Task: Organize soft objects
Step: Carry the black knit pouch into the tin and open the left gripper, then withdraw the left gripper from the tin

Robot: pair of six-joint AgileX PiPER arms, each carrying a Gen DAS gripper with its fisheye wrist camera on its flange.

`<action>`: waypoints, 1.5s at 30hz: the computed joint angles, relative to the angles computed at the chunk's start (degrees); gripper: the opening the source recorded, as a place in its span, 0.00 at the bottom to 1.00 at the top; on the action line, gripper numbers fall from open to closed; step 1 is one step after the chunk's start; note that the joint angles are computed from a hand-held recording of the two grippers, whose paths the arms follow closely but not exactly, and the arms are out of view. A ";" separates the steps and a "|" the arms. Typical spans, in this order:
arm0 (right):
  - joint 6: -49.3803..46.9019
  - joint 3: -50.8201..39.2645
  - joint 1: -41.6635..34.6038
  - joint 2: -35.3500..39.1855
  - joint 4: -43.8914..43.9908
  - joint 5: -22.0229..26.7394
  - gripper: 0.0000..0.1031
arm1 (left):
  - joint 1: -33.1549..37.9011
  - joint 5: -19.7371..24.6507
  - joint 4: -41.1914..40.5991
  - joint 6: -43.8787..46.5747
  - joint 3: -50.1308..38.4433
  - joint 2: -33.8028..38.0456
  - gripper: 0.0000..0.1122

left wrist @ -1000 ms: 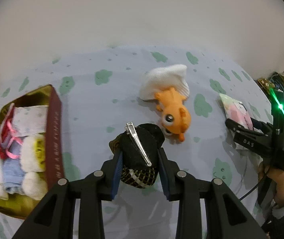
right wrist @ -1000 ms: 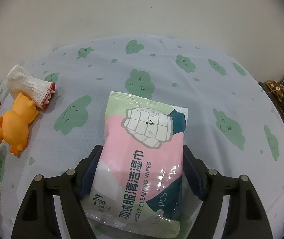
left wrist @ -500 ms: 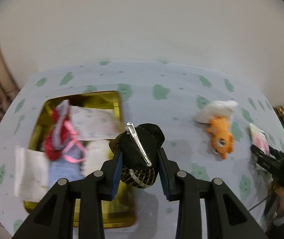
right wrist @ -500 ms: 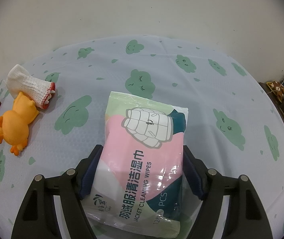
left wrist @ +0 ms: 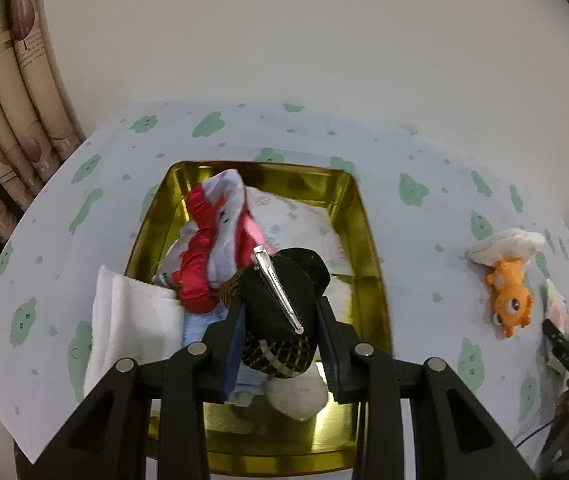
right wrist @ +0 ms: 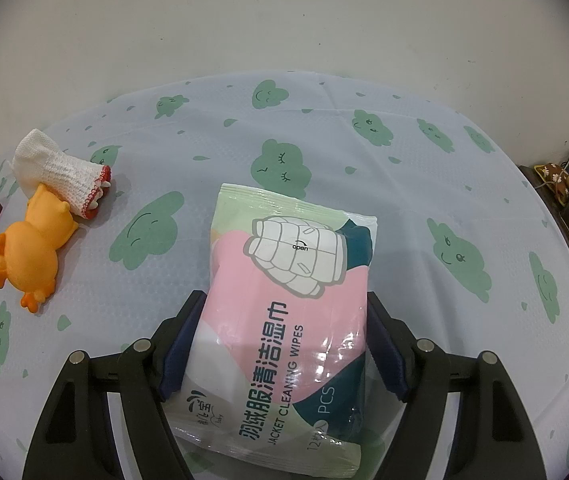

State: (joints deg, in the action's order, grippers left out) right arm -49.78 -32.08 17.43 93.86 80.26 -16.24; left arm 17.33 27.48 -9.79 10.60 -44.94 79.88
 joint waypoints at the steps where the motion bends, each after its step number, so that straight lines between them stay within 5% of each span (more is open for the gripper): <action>1: -0.08 -0.01 0.04 -0.01 0.12 -0.03 0.71 | 0.13 -0.22 0.19 -0.03 0.07 0.28 0.30; 15: -0.21 -0.01 -0.10 -0.08 0.10 0.10 0.71 | 0.44 1.51 7.10 -6.83 -1.91 3.13 0.41; 32: 1.15 0.21 -0.53 -0.08 -1.54 0.41 0.71 | 4.44 4.54 0.32 2.45 -0.59 -3.45 0.46; 38: 1.65 0.27 -0.80 -0.06 -2.27 0.55 0.71 | 5.45 -0.25 9.23 -4.44 3.52 -8.96 0.46; 45: 3.16 0.39 -1.25 0.01 -4.03 0.93 0.71 | 11.95 -4.34 8.12 1.07 6.86 -12.24 0.46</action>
